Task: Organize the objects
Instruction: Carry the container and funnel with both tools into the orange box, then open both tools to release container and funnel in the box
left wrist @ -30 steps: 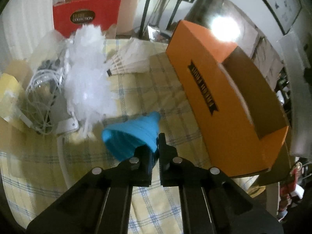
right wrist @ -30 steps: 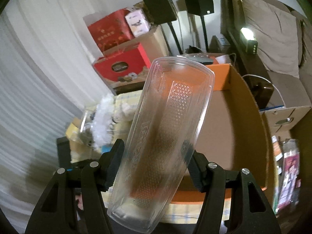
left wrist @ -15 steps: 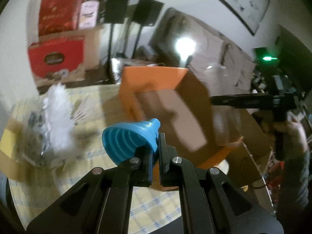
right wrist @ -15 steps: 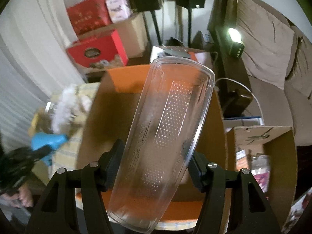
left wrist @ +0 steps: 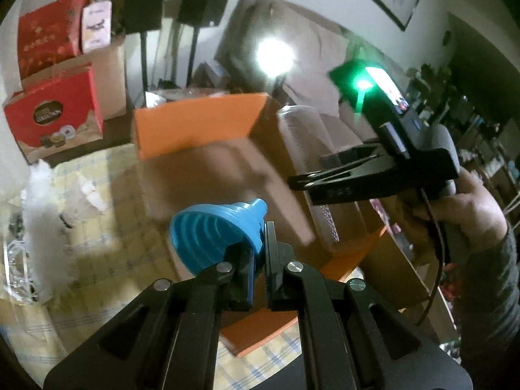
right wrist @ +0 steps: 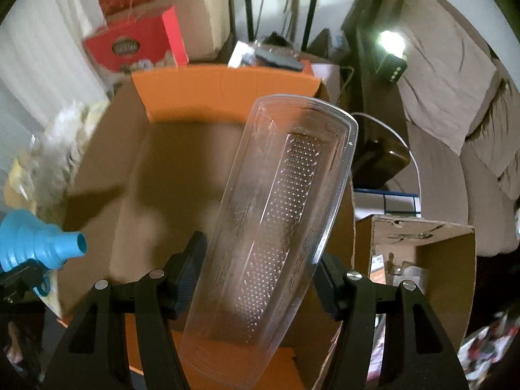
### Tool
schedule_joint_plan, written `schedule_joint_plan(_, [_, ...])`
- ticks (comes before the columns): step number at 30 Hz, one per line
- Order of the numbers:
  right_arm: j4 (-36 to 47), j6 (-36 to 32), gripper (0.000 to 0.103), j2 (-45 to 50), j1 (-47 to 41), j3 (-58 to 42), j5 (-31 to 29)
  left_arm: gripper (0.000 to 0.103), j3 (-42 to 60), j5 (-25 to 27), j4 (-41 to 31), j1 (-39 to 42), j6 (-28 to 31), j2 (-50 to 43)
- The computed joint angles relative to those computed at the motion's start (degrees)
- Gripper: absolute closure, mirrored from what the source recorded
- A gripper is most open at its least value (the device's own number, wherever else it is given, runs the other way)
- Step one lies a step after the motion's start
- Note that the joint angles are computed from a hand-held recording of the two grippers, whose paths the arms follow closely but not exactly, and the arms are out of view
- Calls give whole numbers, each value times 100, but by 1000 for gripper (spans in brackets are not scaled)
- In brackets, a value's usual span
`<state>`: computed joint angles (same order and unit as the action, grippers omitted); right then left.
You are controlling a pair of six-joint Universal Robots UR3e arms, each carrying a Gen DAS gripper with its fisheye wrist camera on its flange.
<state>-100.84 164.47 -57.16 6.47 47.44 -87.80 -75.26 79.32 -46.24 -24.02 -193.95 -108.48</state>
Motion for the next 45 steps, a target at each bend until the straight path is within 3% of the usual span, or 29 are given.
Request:
schedule_joint_plan(7, [-141, -440, 40, 493, 341, 9, -979, 99, 661, 108, -361, -267, -50, -707])
schedule_joint_plan(13, [-359, -679, 40, 617, 404, 270, -1285, 99, 1098, 141, -786, -355, -25, -1097])
schedule_joint_plan(18, [-885, -880, 33, 517, 471, 853, -1545, 99, 1354, 281, -1127, -429, -22, -1336])
schedule_joint_plan(27, [-1215, -737, 25, -203, 199, 1455, -943, 97, 1755, 1082, -1660, -675, -6, -1633])
schedule_joint_plan(30, [-1000, -494, 25, -302, 113, 1110, -586, 85, 1885, 1262, -1813, -781, -79, -1629])
schedule_joint_plan(35, [-988, -79, 24, -880, -212, 1385, 192, 36, 1481, 1295, -1340, -823, -191, -1185])
schedule_joint_plan(45, [-1243, 332, 24, -1691, -475, 1958, 938, 21, 681, 1461, -842, -581, -295, -153])
